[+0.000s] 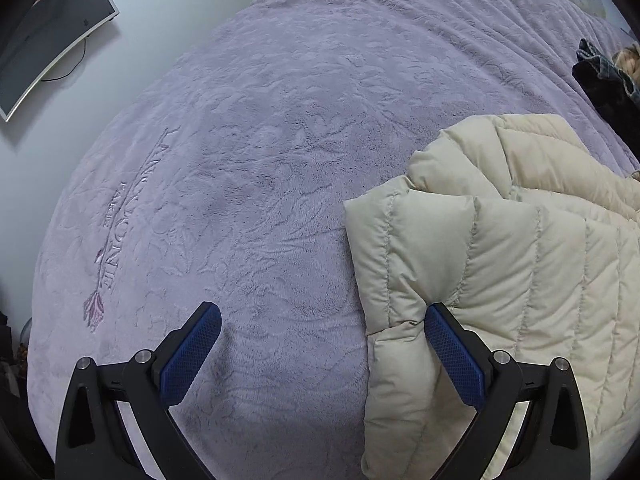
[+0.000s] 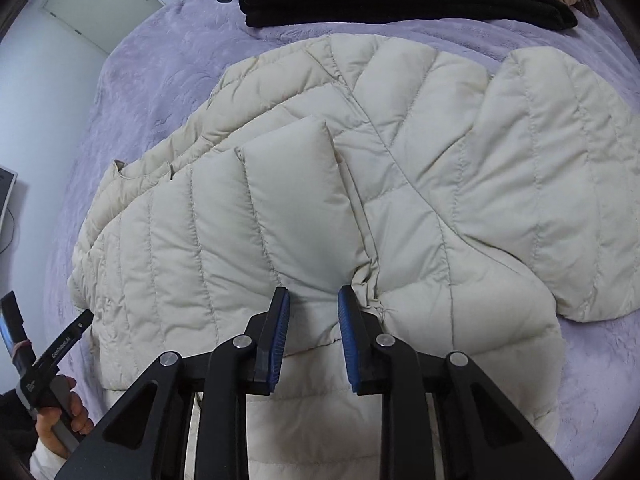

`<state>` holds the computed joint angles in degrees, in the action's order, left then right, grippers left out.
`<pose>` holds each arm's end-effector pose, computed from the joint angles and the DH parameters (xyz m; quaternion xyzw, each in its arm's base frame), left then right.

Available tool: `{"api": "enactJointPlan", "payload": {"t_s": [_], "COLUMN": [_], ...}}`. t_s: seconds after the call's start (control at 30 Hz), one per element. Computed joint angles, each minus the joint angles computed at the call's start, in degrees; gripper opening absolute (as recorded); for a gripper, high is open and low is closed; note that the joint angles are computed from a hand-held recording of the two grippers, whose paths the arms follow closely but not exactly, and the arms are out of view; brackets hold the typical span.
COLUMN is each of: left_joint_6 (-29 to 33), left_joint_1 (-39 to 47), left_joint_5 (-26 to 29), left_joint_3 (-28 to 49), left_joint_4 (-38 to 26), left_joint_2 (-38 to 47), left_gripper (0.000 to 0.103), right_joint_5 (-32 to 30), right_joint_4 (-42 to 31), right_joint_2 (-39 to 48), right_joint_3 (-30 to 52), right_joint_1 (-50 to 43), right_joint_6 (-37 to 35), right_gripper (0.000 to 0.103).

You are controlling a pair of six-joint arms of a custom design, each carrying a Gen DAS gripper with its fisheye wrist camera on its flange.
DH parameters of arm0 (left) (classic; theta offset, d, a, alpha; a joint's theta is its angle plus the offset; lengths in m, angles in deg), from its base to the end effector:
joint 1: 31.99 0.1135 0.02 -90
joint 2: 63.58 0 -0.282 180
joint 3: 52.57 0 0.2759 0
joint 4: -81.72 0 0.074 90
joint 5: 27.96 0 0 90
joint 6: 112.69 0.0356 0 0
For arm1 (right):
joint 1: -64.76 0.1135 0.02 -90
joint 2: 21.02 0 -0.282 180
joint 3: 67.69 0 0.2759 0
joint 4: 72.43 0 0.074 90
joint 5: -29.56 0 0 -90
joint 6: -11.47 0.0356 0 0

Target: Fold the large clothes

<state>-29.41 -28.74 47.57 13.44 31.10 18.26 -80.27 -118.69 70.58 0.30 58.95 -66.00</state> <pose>0.2878 0.0253 0.2179 -0.1100 0.9653 0.1171 0.2061 0.3173 -0.0201 0.1840 0.1249 0.9623 0.1793 0.1619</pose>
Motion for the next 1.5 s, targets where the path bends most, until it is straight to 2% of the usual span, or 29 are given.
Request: {"api": "enactJointPlan", "payload": {"t_s": [0.27,0.3,0.57,0.6,0.67,0.7,0.73,0.87,1.03,1.1,1.27,1.33,1.5], "left_joint_6": [0.33,0.57,-0.04,-0.69,-2.17,-3.12,-4.25,-9.83,-18.81,-21.76,-28.67,-30.96,-34.24], "left_joint_1": [-0.13,-0.13,-2.80,-3.79,-6.30,-7.91,-9.72,-18.49,-29.68,-33.57,-43.21,-46.98,-53.30], "left_joint_5": [-0.76,-0.86,-0.10,0.34,1.22,1.70,2.16,2.88,3.12,3.47,4.46,4.23,4.41], "left_joint_3": [1.59,1.88,4.73,5.27,6.53,7.08,7.50,9.67,12.65,14.13,17.49,19.09,22.80], "left_joint_4": [-3.55,-4.33,-13.77,-15.55,-19.34,-21.13,-22.76,-28.30,-32.53,-33.51,-34.92,-35.09,-35.22], "left_joint_2": [-0.73,-1.34,-7.33,-8.22,-9.61,-10.36,-11.14,-13.03,-12.28,-10.98,-7.41,-5.50,-0.98], "left_gripper": [0.102,0.102,0.102,0.102,0.102,0.102,0.102,0.102,0.102,0.102,0.102,0.102,0.102], "right_joint_5": [-2.97,-3.68,-5.63,-6.18,-7.52,-8.43,-9.31,-10.71,-12.67,-13.29,-13.87,-14.11,-14.40], "right_joint_4": [-5.41,-6.33,-13.07,-14.00,-16.17,-17.32,-18.53,-23.65,-29.48,-31.57,-35.75,-36.83,-38.27], "right_joint_2": [-2.95,-2.95,-5.80,-6.35,-7.22,-7.49,-8.10,-9.60,-10.53,-10.36,-8.26,-7.05,-3.73], "right_joint_3": [-0.66,-0.44,0.10,0.05,0.09,0.21,-0.03,-0.19,-0.21,0.10,1.79,2.63,5.22], "right_joint_1": [-5.34,-6.27,-11.35,-11.91,-13.28,-14.11,-15.18,-19.54,-27.41,-31.05,-40.50,-44.03,-50.90], "right_joint_6": [-2.22,-2.81,-7.19,-7.91,-9.32,-10.00,-10.85,-14.45,-19.58,-22.06,-27.39,-29.09,-32.62], "right_gripper": [0.026,0.029,0.030,0.032,0.043,0.052,0.055,0.058,0.075,0.080,0.082,0.094,0.095]}}
